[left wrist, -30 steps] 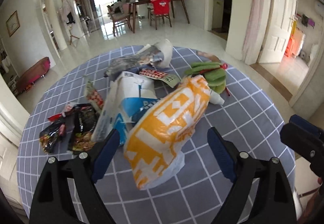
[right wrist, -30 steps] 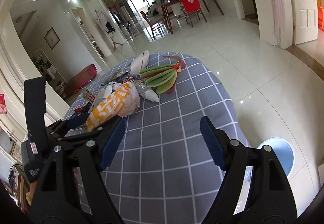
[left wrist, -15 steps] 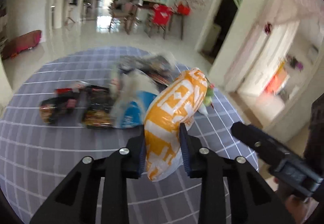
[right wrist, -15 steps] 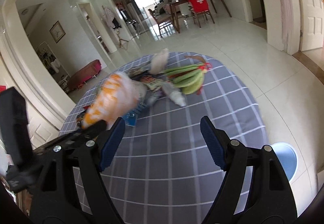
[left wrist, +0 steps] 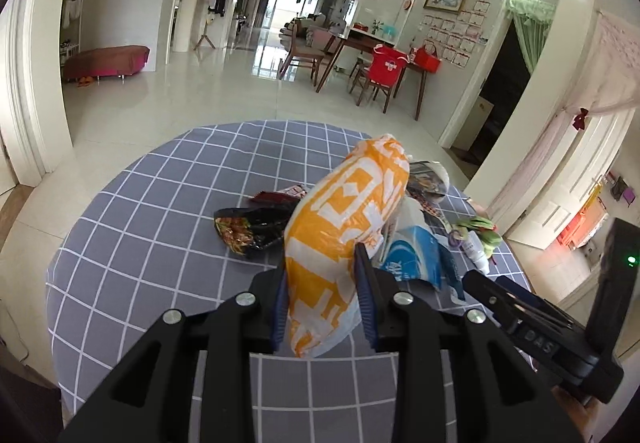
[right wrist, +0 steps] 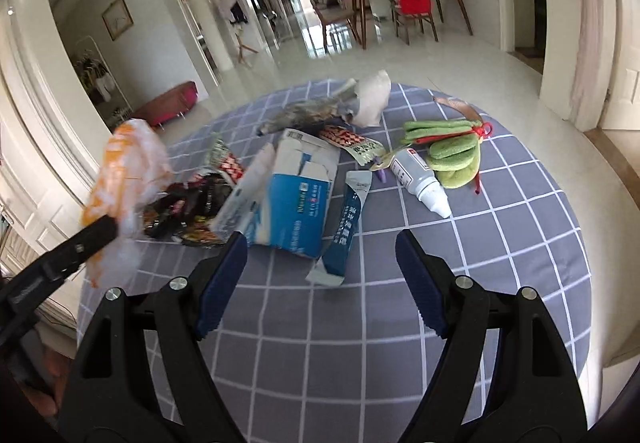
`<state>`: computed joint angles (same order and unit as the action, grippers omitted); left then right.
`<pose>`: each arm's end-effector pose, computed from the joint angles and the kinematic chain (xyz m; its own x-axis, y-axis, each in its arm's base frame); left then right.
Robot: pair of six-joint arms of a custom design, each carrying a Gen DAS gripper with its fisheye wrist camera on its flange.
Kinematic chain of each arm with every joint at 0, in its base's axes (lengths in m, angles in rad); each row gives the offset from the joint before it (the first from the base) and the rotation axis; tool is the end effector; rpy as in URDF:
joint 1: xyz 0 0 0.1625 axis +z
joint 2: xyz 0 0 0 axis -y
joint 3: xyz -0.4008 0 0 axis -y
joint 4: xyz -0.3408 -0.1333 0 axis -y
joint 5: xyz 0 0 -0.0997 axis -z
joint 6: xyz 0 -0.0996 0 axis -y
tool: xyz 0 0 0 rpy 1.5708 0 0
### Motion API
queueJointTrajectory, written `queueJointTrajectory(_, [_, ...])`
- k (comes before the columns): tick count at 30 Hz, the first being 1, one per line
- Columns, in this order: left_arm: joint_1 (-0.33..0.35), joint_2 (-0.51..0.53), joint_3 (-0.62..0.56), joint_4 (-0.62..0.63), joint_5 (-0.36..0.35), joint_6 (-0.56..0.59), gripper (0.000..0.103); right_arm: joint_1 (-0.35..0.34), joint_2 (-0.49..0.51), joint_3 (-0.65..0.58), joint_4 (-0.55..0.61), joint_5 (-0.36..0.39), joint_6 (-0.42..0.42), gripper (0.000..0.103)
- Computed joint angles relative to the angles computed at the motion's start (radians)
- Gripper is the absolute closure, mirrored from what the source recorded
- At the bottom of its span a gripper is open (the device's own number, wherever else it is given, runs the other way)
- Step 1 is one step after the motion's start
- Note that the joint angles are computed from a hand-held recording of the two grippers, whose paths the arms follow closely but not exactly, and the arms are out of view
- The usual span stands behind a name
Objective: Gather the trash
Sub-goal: 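Lift the plastic bag with the left tool while the right tool grasps the toothpaste tube, then move both tools over the bucket and release the bag and tube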
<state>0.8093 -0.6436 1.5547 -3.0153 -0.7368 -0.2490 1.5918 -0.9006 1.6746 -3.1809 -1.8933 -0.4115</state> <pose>-0.2982 -0.6129 0.1268 -0.8696 0.0316 -0.4928 0.3919 0.6511 -0.6499 0.1149 -0.6273 0.2490 -0.8680 -0.0708 0.4915 -0.3942 0.7003 -0.5951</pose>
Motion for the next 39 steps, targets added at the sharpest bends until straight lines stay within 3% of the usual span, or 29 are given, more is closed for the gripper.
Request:
queueJointTrajectory(2, [-0.002,0.006,-0.005,0.009,0.002,-0.005,0.074,0.007,0.033,-0.041,0.008,-0.051,-0.014,0.033])
queueJointTrajectory(4, [-0.003,0.01,-0.011,0.019,-0.008,-0.009,0.074,0.006,0.046,-0.067,0.041,-0.072,-0.011,0.048])
queueJointTrajectory(8, [0.0,0.029,-0.033,0.026,-0.031,-0.001,0.074,0.001,0.081,-0.125,0.106,-0.126,-0.023,0.068])
queueJointTrajectory(9, [-0.001,0.034,-0.039,0.031,-0.035,0.0,0.074,0.001,0.082,-0.125,0.097,-0.131,-0.031,0.087])
queueJointTrajectory(10, [-0.004,0.038,-0.044,0.034,-0.035,0.001,0.074,-0.002,0.078,-0.129,0.122,-0.121,-0.039,0.089])
queueJointTrajectory(19, [-0.045,0.075,-0.088,0.068,-0.041,0.016,0.074,-0.049,-0.042,-0.021,0.136,0.007,-0.032,0.09])
queueJointTrajectory(26, [-0.101,0.12,-0.133,0.102,-0.047,0.027,0.074,-0.105,-0.208,0.122,0.088,0.135,-0.024,0.09])
queueJointTrajectory(31, [-0.146,0.196,-0.217,0.164,-0.088,0.043,0.074,-0.182,-0.336,0.213,0.059,0.221,-0.015,0.09])
queueJointTrajectory(39, [-0.21,0.385,-0.45,0.323,-0.181,0.068,0.074,-0.39,-0.548,0.336,0.041,0.363,0.002,0.09])
